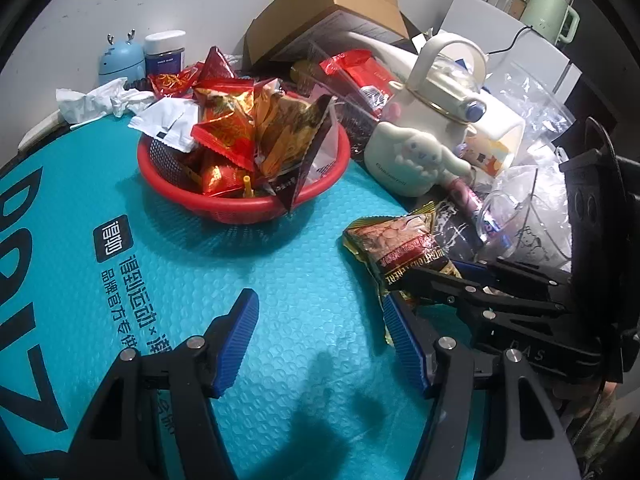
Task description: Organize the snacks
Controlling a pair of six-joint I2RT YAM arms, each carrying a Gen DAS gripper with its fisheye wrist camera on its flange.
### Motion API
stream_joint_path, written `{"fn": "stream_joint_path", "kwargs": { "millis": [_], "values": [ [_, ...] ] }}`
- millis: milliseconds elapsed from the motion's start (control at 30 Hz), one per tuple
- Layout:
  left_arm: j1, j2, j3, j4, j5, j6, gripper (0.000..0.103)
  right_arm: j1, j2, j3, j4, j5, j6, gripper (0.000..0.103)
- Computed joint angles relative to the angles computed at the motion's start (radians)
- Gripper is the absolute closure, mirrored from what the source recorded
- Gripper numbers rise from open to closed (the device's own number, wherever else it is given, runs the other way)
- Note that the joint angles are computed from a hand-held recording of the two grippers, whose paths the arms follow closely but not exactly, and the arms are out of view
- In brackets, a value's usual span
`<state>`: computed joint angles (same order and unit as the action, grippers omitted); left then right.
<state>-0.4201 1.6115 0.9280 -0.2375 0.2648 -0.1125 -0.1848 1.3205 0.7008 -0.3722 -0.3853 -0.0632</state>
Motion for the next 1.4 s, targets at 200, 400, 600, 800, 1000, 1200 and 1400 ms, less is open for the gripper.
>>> {"fn": "stream_joint_path", "kwargs": {
  "millis": [200,400,600,800,1000,1200,1400],
  "values": [
    [-0.002,-0.078,-0.029,-0.022,0.012,-0.006,0.039,-0.017,-0.083,-0.003,-0.049,-0.085,0.016,0.073],
    [0.017,-0.180,-0.037,-0.052,-0.001,0.000,0.039,0.028,-0.171,0.042,-0.087,-0.102,0.041,0.073],
    [0.050,-0.233,0.013,-0.080,-0.034,0.031,0.039,0.092,-0.171,0.143,-0.087,-0.088,0.062,0.073],
    [0.096,-0.207,0.110,-0.092,-0.066,0.092,0.039,0.144,-0.062,0.274,-0.038,-0.078,0.082,0.073],
    [0.138,-0.118,0.211,-0.074,-0.087,0.136,0.039,0.178,0.109,0.408,0.013,-0.065,0.098,0.073],
    [0.155,0.007,0.290,-0.040,-0.084,0.150,0.039,0.190,0.244,0.482,0.032,-0.054,0.107,0.073],
    [0.162,0.133,0.358,-0.038,-0.046,0.155,0.039,0.172,0.341,0.527,0.020,-0.056,0.100,0.071]
  ]
}}
